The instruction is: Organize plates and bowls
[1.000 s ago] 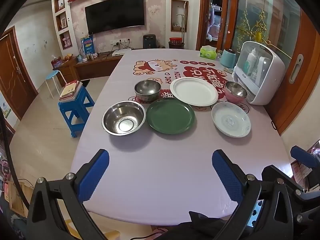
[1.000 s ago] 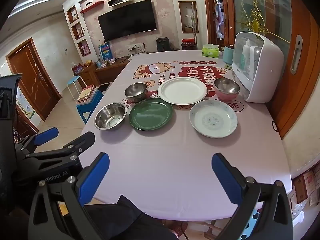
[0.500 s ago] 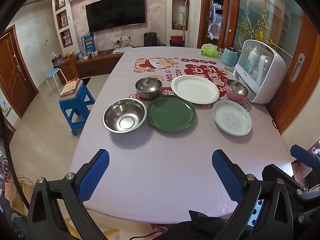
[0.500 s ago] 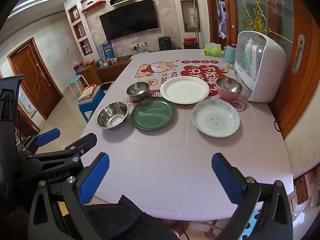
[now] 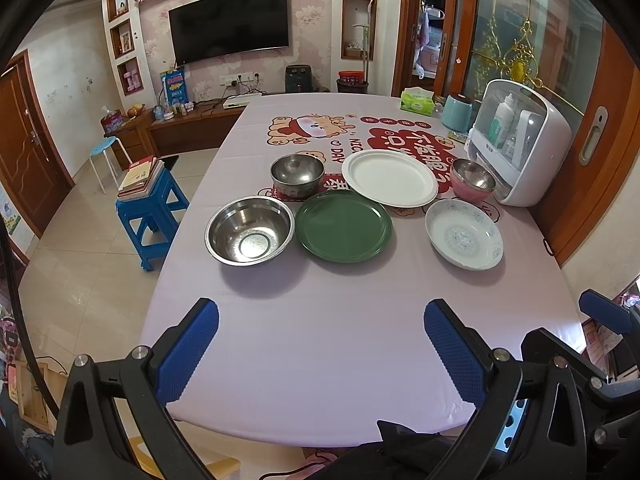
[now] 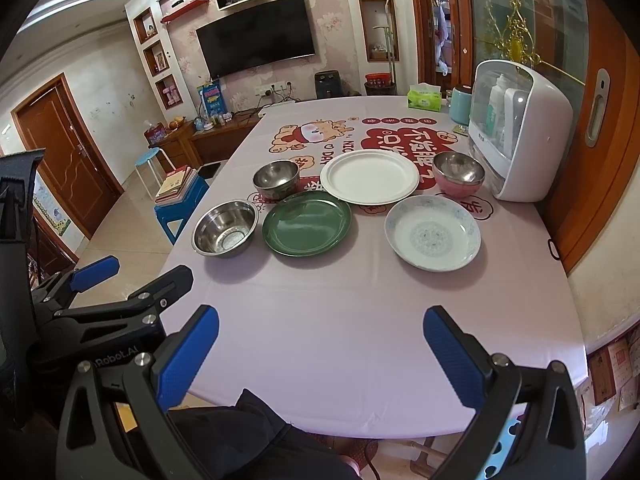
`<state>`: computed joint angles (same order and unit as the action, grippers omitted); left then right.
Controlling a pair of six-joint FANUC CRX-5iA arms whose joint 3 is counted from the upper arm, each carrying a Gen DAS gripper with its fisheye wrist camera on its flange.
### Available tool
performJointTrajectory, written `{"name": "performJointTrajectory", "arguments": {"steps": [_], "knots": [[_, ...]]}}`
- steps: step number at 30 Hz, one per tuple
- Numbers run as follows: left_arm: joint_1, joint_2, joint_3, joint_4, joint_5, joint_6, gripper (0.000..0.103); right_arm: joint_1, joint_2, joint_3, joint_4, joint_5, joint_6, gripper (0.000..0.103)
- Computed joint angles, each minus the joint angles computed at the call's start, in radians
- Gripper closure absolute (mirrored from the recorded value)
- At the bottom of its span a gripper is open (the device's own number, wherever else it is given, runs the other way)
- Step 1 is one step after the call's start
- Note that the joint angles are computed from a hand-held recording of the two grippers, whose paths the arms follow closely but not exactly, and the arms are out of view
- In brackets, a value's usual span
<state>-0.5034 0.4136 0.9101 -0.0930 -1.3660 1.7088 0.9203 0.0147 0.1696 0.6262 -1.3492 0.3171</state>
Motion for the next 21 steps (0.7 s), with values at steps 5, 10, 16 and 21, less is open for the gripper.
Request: {"name": "performJointTrajectory", "arguments": {"steps": [5, 10, 16, 21], "knots": [[0.007, -0.004, -0.012, 0.011, 0.009, -0.009, 0.001, 0.003, 0.011, 0.013, -0.007, -0.005, -0.006, 0.001], [0.009, -0.007, -0.019, 0.018, 0.015, -0.013, 0.001, 0.006, 0.029, 0.034, -0.006, -0.013, -0.007, 0.001], [0.031, -0.020, -0.055, 0.049, 0.049, -0.038, 0.001, 0.014, 0.060, 0.054, 0.010, -0.022, -0.023, 0.001], [0.073, -0.010, -0.061, 0.106, 0.048, -0.097, 0.001, 0.019, 0.085, 0.071, 0.018, -0.025, -0.062, 0.001]]}}
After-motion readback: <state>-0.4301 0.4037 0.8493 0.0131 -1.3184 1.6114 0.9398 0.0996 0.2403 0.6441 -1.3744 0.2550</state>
